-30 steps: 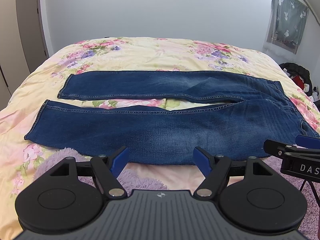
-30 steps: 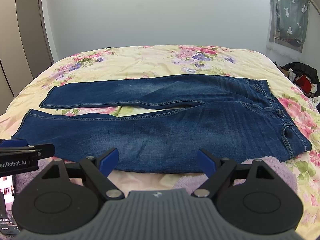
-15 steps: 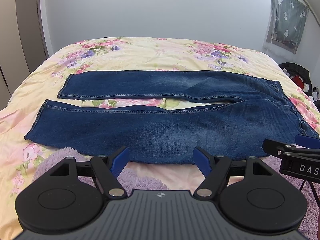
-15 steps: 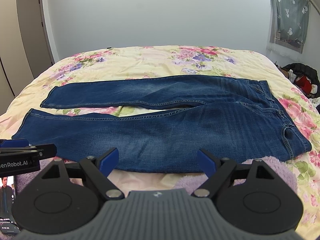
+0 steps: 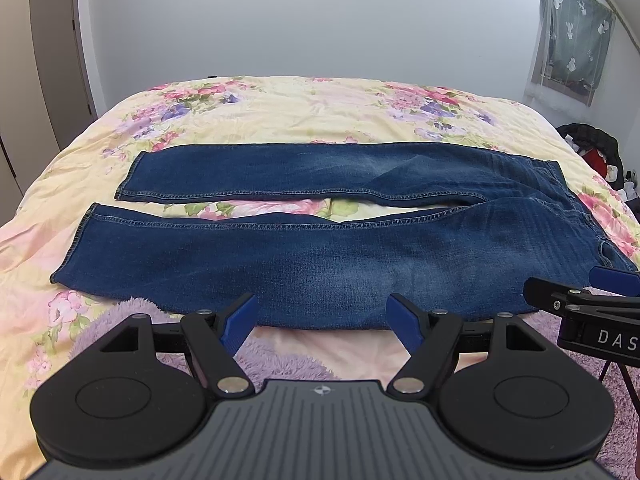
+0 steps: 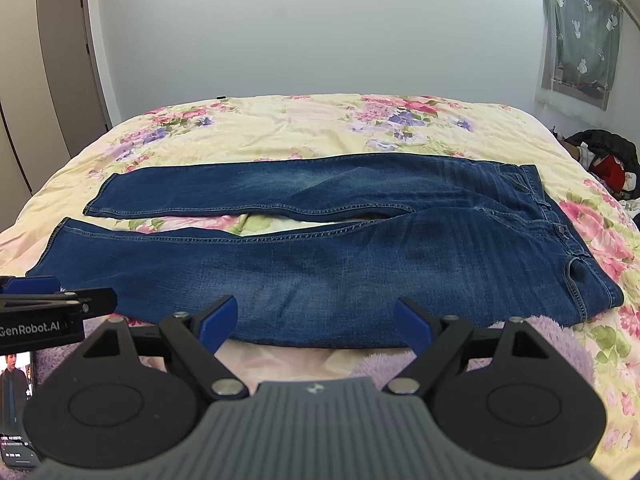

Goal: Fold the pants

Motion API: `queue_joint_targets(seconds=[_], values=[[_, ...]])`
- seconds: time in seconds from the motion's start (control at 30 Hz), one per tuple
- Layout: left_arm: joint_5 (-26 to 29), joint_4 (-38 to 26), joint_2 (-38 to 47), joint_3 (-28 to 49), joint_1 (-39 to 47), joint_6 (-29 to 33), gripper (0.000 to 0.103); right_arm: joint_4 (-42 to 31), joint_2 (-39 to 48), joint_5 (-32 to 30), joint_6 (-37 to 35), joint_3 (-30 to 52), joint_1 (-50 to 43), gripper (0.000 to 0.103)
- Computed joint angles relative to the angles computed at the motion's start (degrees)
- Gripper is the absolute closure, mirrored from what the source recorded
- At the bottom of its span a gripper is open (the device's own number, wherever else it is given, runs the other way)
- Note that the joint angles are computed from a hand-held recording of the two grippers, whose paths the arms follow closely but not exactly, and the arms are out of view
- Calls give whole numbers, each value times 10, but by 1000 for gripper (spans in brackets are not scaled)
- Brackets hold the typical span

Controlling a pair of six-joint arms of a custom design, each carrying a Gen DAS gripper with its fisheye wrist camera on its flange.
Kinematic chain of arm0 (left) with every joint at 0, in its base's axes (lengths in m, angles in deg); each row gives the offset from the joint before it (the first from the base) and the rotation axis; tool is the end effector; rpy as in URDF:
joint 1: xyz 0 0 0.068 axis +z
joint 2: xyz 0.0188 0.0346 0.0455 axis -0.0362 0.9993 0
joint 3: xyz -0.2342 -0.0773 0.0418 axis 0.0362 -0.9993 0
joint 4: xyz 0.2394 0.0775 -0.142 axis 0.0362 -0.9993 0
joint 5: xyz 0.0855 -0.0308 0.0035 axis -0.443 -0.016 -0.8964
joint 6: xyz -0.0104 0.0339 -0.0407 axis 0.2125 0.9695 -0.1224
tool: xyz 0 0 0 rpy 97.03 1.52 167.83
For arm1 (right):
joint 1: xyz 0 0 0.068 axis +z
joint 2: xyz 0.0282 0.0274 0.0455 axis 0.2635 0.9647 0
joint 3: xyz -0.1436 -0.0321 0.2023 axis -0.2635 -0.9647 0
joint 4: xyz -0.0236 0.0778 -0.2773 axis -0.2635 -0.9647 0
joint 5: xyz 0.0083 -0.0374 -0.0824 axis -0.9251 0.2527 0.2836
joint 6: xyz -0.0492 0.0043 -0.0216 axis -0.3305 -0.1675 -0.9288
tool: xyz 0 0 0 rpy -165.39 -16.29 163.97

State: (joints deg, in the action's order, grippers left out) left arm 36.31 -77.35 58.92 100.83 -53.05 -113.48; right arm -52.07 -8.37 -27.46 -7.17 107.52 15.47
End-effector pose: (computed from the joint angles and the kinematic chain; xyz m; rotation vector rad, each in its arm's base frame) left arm 0.1787 -0.1859 0.3038 -0.1893 2.3355 0.0498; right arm 0.2101 0.0088 0.3033 -0.2477 2.2871 0.2079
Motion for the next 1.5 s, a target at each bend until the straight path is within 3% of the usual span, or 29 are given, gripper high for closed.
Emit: queue_joint_targets(seconds=[1.1,1.2,1.3,1.5], values=[[0,-11,-2,7,-3,1,17,-9,-5,-12,-9,4,-15,21],[6,-8,-21,-3,11,28,17,-10,6,-25,-22,10,-29,21],[15,-12,-64,-16,50,89,24,-2,26,-59,-56,19,-67,21],[59,-39,-156,-23,209,239,34,4,146,-152,-162,111,-188,21]])
